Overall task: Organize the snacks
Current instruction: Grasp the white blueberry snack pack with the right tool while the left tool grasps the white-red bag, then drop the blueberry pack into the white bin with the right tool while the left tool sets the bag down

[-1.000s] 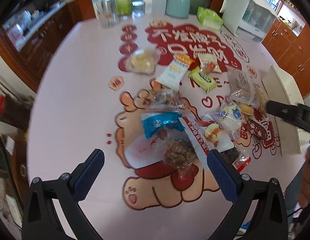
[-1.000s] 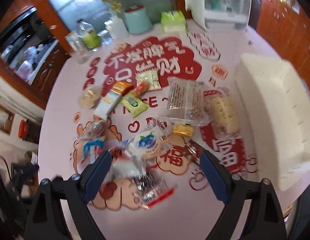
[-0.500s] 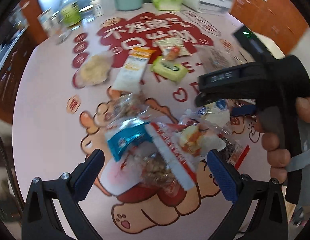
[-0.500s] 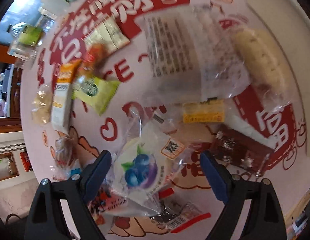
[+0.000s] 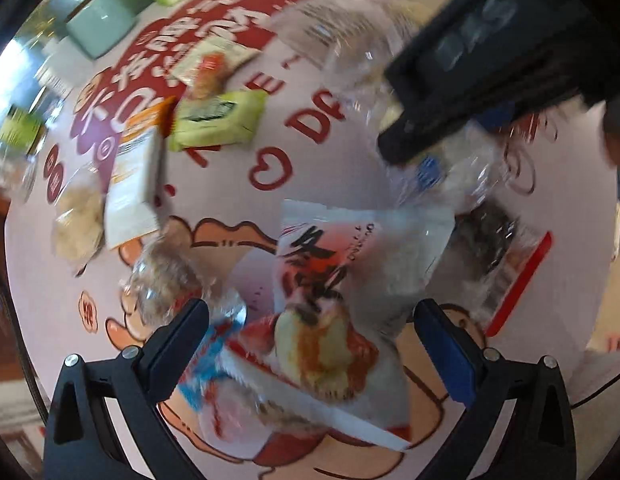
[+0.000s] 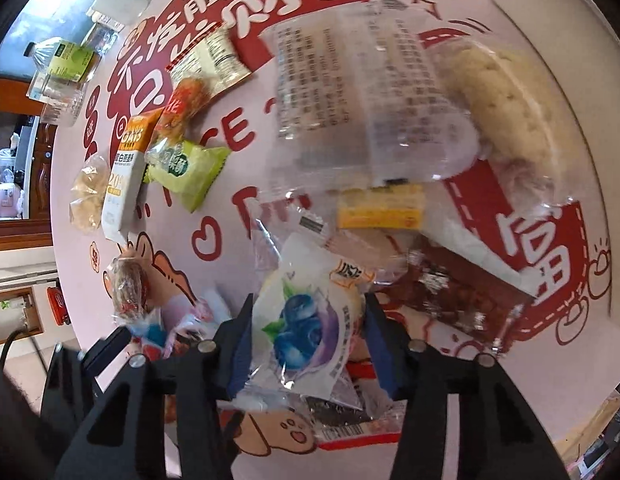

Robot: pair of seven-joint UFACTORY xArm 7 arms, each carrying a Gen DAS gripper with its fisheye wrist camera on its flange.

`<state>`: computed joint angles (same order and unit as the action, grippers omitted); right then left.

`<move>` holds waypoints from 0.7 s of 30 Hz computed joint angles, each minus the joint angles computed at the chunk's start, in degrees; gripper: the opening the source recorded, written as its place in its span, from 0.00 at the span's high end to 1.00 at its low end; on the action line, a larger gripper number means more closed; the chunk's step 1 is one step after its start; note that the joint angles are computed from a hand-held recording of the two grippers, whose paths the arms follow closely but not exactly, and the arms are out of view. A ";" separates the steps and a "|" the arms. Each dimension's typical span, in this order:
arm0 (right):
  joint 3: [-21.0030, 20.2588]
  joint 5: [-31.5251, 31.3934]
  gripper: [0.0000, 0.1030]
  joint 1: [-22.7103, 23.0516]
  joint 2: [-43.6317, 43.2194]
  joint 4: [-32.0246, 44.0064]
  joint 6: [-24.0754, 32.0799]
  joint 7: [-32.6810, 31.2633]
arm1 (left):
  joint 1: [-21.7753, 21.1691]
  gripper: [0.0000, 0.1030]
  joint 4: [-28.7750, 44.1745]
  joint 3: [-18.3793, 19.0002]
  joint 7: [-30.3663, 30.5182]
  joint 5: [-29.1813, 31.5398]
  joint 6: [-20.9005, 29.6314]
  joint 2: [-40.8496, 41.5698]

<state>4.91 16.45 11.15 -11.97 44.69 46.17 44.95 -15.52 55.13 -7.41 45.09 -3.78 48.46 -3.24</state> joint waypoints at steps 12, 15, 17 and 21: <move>0.46 -5.29 0.54 -1.21 -7.32 -4.46 -1.83 0.29 | 0.51 0.49 -0.65 0.46 -3.99 -1.92 2.09 -2.61; 0.84 -6.73 0.55 -1.10 -9.79 -4.85 -2.03 0.58 | 0.66 0.49 -1.96 0.67 -5.58 -2.45 0.67 -5.82; 1.38 -7.59 0.55 -0.92 -11.86 -5.10 -1.90 1.16 | 0.66 0.49 -2.24 0.90 -6.80 -3.06 0.32 -7.90; 1.84 -9.68 0.55 -1.01 -16.15 -5.36 -0.51 1.01 | 0.38 0.50 -2.06 0.79 -10.07 -3.73 -1.22 -11.19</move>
